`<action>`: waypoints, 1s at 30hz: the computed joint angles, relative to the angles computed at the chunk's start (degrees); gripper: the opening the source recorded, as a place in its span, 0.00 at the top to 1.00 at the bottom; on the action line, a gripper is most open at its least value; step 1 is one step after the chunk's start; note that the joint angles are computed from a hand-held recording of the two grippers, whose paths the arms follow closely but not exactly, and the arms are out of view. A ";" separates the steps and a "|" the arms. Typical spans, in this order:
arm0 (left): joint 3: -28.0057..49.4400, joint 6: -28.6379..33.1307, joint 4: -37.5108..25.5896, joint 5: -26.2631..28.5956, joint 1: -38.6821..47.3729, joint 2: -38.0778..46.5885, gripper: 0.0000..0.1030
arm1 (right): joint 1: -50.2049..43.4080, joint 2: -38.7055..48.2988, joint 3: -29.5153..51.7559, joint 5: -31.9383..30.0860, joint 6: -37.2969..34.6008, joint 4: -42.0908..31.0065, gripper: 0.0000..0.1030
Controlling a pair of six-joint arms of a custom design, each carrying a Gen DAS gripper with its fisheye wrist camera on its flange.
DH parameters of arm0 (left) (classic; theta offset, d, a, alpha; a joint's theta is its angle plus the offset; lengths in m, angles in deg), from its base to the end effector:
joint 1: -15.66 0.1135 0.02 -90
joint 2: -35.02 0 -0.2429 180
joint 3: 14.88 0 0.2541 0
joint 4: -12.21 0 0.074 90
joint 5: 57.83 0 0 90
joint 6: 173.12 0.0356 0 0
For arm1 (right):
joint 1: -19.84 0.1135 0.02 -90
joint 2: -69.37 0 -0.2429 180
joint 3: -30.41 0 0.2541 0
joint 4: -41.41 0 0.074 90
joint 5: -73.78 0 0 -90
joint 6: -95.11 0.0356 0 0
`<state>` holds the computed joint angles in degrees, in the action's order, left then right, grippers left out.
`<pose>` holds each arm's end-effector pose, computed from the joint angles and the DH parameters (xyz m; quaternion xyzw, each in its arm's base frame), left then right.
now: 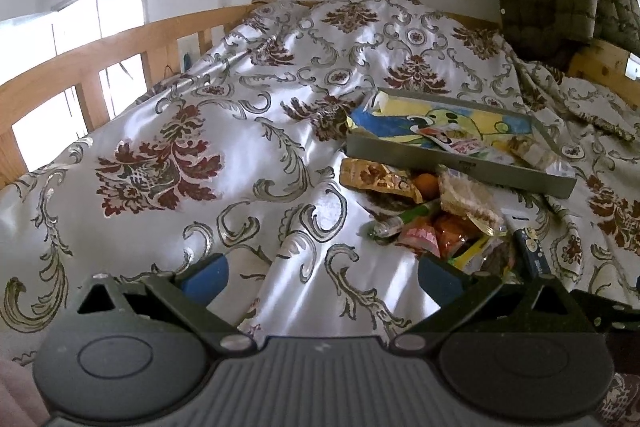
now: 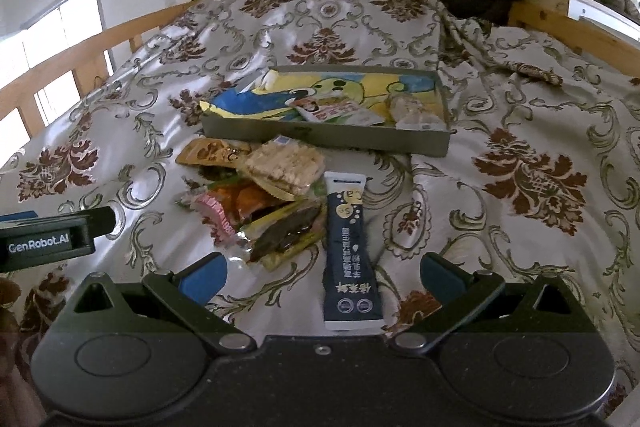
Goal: Organize snacks
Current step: 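Open both tools and pull them back from the tray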
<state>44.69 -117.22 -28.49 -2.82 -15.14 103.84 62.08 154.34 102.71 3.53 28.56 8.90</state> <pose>0.2247 -0.1102 0.2202 -0.1287 0.8927 0.0631 0.4271 0.2468 0.2078 0.2235 -0.0842 0.9092 0.0705 0.4015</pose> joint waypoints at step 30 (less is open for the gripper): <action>4.62 6.34 6.45 7.90 5.63 9.78 0.00 | -4.88 7.47 5.68 -6.68 2.35 -1.75 0.01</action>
<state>49.31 -110.88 -22.04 5.08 -9.51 113.62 57.21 161.81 108.39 -3.14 30.91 7.15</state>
